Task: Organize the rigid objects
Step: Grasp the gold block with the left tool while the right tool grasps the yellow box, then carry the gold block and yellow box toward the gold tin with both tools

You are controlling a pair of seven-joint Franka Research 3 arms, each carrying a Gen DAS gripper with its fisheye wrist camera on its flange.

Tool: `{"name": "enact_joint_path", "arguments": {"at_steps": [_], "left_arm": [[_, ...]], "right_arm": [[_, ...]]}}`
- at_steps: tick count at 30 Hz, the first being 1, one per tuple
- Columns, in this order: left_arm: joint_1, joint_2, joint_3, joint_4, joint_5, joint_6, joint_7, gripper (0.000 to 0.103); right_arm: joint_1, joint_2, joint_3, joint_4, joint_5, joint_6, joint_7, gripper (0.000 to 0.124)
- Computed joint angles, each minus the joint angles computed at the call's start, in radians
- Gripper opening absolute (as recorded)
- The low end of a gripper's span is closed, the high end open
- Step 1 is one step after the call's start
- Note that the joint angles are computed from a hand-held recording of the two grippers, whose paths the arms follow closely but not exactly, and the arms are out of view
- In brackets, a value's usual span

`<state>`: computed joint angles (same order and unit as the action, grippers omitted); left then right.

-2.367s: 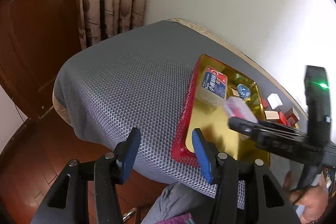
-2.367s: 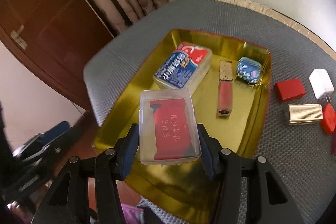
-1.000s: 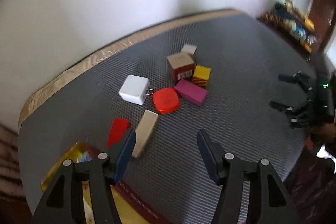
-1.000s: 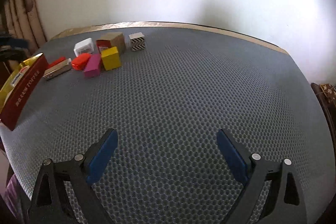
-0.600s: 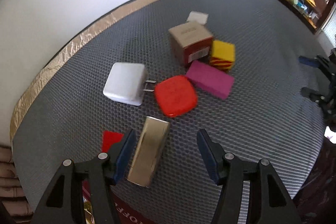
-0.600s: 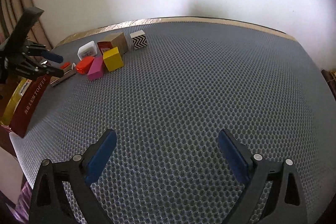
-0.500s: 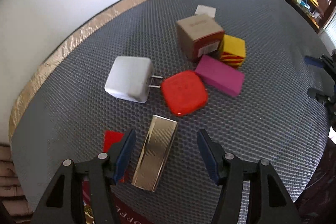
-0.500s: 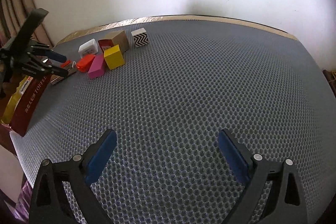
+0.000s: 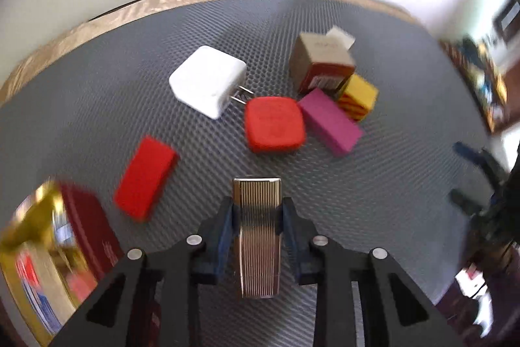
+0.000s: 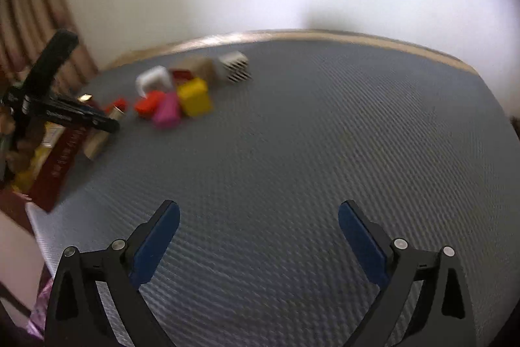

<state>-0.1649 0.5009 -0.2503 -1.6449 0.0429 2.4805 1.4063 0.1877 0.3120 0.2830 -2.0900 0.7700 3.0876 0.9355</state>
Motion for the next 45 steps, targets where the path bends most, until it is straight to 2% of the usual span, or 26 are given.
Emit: {"name": "enact_joint_path", "arguments": {"at_steps": [2, 5, 9, 11, 14, 17, 20, 22, 26, 27, 33, 37, 41, 45], "left_arm": [[0.012, -0.073, -0.018, -0.106, -0.047, 0.077, -0.035, 0.029], [0.029, -0.165, -0.046, -0.234, -0.128, 0.166, -0.066, 0.029], [0.010, -0.269, -0.048, -0.363, -0.166, 0.238, -0.112, 0.029], [-0.013, -0.316, -0.030, -0.421, -0.143, 0.274, -0.167, 0.029], [-0.042, -0.393, -0.019, -0.477, -0.123, 0.271, -0.246, 0.029], [-0.048, -0.420, -0.008, -0.505, -0.132, 0.287, -0.264, 0.029], [-0.053, -0.478, 0.006, -0.557, -0.118, 0.304, -0.294, 0.029], [-0.056, -0.524, 0.016, -0.594, -0.109, 0.311, -0.317, 0.029], [-0.059, -0.609, 0.038, -0.659, -0.083, 0.312, -0.367, 0.029], [-0.057, -0.641, 0.044, -0.681, -0.074, 0.307, -0.387, 0.029], [-0.056, -0.773, 0.094, -0.763, -0.102, 0.243, -0.427, 0.029], [-0.042, -0.822, 0.108, -0.798, -0.081, 0.198, -0.458, 0.029], [-0.038, -0.819, 0.122, -0.803, -0.076, 0.172, -0.456, 0.029], [-0.030, -0.728, 0.131, -0.749, -0.081, 0.165, -0.417, 0.029]], "right_arm": [[0.008, 0.024, 0.001, 0.063, -0.035, -0.037, -0.021, 0.083], [-0.002, 0.092, 0.028, 0.195, -0.034, -0.106, -0.083, 0.082], [0.095, 0.192, -0.066, 0.364, -0.169, -0.190, 0.000, 0.080], [0.118, 0.237, -0.091, 0.433, -0.215, -0.222, 0.046, 0.076], [0.139, 0.282, -0.118, 0.499, -0.269, -0.256, 0.106, 0.062], [0.151, 0.328, -0.134, 0.564, -0.314, -0.293, 0.165, 0.062], [0.136, 0.352, -0.115, 0.593, -0.322, -0.315, 0.174, 0.062], [0.154, 0.369, -0.136, 0.618, -0.354, -0.326, 0.204, 0.059], [0.171, 0.421, -0.155, 0.702, -0.402, -0.407, 0.253, 0.037], [0.165, 0.424, -0.148, 0.706, -0.401, -0.414, 0.257, 0.030], [0.141, 0.396, -0.125, 0.661, -0.375, -0.390, 0.261, 0.030], [0.095, 0.304, -0.081, 0.531, -0.306, -0.327, 0.219, 0.030], [0.041, 0.210, -0.017, 0.423, -0.188, -0.288, 0.129, 0.030], [0.020, 0.134, 0.015, 0.355, -0.069, -0.291, 0.055, 0.030]]}}
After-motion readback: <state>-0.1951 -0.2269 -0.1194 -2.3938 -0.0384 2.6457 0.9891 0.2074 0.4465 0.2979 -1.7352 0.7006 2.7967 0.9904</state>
